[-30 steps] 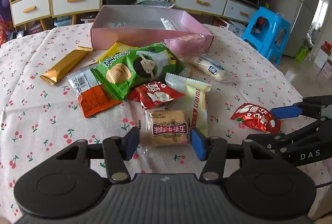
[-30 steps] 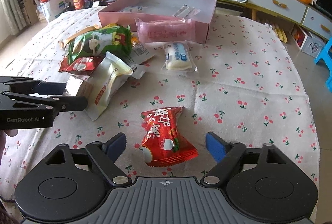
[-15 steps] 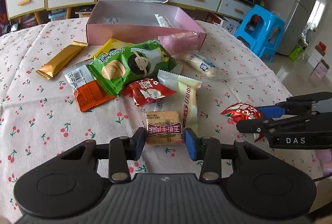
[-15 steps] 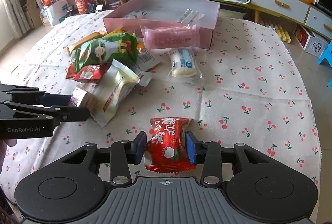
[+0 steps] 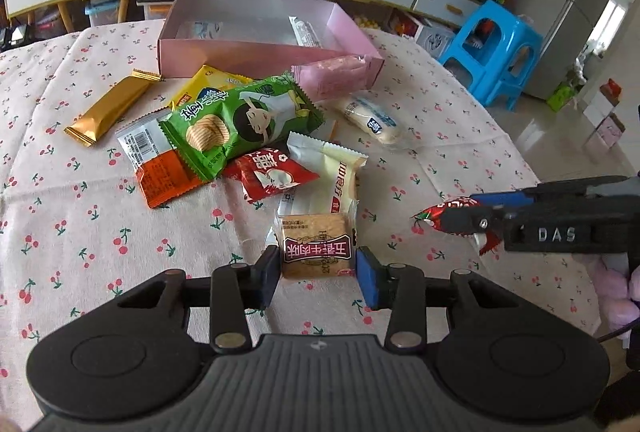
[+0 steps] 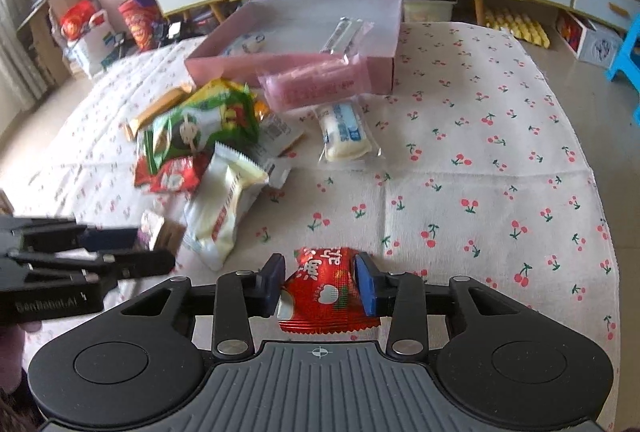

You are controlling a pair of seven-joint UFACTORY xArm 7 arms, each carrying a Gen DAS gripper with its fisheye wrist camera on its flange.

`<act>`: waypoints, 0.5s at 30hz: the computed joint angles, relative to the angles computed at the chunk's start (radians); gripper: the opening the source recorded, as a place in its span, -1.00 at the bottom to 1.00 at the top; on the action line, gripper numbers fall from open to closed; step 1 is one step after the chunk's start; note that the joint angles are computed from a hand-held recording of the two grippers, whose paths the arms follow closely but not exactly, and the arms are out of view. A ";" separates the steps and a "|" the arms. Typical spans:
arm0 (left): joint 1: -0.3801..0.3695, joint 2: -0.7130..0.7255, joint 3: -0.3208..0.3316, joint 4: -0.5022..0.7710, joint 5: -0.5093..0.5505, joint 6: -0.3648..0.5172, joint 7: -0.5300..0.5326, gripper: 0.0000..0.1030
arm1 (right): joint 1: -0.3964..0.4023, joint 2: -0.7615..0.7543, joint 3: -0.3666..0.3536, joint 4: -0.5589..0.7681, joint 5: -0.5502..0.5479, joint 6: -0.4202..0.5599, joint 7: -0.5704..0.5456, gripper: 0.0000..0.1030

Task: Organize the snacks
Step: 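Carry biscuit pack and red candy pack over the pink box with both tools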

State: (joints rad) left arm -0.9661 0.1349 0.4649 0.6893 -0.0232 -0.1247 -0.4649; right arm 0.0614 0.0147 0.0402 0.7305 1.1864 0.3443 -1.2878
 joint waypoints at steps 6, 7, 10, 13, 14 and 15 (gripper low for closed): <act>0.116 -0.028 -0.102 0.015 0.043 0.012 -0.025 -0.27 | -0.005 -0.006 -0.007 0.034 -0.054 0.032 0.125 -0.32; 0.144 -0.029 -0.127 0.020 0.049 0.015 -0.030 -0.27 | -0.007 -0.005 -0.009 0.043 -0.065 0.042 0.151 -0.32; 0.185 -0.031 -0.156 0.032 0.074 0.017 -0.056 -0.27 | -0.011 -0.001 -0.010 0.067 -0.084 0.061 0.203 -0.32; 0.240 -0.031 -0.196 0.045 0.092 0.021 -0.080 -0.27 | -0.014 0.000 -0.010 0.089 -0.086 0.071 0.233 -0.33; 0.262 -0.030 -0.214 0.051 0.096 0.024 -0.086 -0.27 | -0.015 0.000 -0.010 0.095 -0.084 0.072 0.243 -0.33; 0.280 -0.030 -0.227 0.057 0.101 0.028 -0.094 -0.27 | -0.016 0.003 -0.010 0.104 -0.078 0.076 0.250 -0.33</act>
